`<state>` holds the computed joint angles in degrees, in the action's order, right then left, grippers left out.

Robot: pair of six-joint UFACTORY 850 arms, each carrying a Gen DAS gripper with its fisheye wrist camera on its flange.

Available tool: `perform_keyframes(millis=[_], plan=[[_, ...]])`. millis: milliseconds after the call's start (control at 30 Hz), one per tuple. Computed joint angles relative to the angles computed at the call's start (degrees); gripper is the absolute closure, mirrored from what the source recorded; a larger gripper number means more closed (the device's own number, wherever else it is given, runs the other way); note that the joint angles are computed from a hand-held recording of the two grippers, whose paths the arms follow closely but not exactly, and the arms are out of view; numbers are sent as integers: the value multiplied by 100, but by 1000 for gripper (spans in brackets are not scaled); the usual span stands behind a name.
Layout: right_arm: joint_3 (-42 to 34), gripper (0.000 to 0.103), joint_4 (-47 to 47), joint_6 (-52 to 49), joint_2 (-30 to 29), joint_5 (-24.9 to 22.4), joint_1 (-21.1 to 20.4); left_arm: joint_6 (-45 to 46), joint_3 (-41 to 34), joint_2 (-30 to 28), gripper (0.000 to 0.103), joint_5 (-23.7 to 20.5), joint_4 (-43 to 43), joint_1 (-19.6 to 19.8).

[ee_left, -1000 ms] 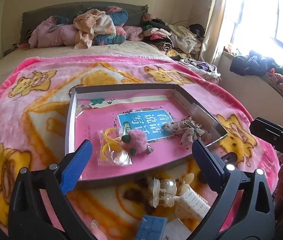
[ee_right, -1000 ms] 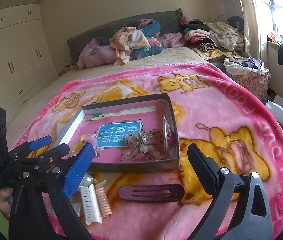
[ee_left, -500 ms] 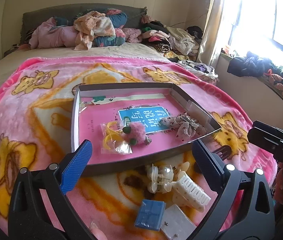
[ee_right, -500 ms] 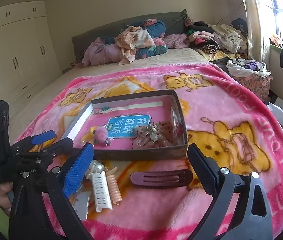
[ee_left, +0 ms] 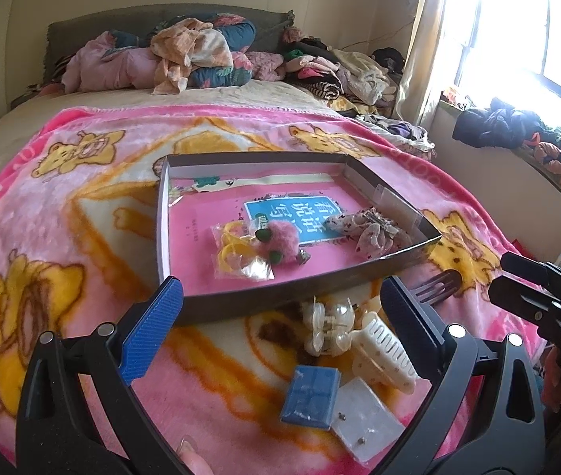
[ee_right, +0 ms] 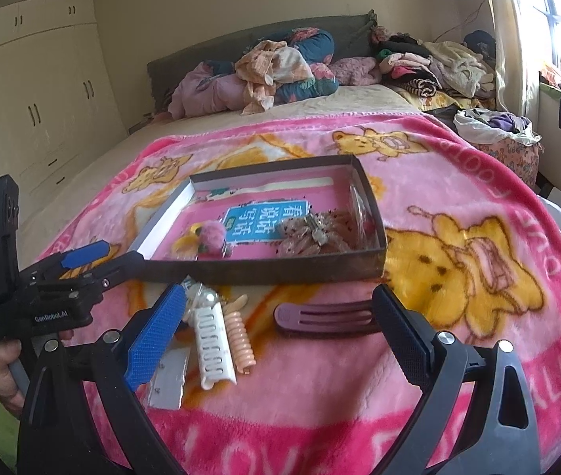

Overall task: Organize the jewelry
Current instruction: 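Withdraw both open tools from the box toward the remaining accessories, then grasp the blue square case with the left tool while the right tool grasps the white comb clip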

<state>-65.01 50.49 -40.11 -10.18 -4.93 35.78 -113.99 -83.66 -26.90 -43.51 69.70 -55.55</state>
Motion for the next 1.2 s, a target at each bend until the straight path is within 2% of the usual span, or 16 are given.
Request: perform_keyframes(millis=[300,900,1067,1200], plan=[[128,11,109,-129,49,-42,19,-9,207,100,12,-10,-125,-56],[345,11,97,-461,66,-177,119,259,499,147,12,340,-454,-147],[303,22,-334,-227,-26,-346,163,483,492,110,13,474,-549,-160],[250,31,-147,-558,-126,-506,187,705,455,63,24,548,-647,-154]])
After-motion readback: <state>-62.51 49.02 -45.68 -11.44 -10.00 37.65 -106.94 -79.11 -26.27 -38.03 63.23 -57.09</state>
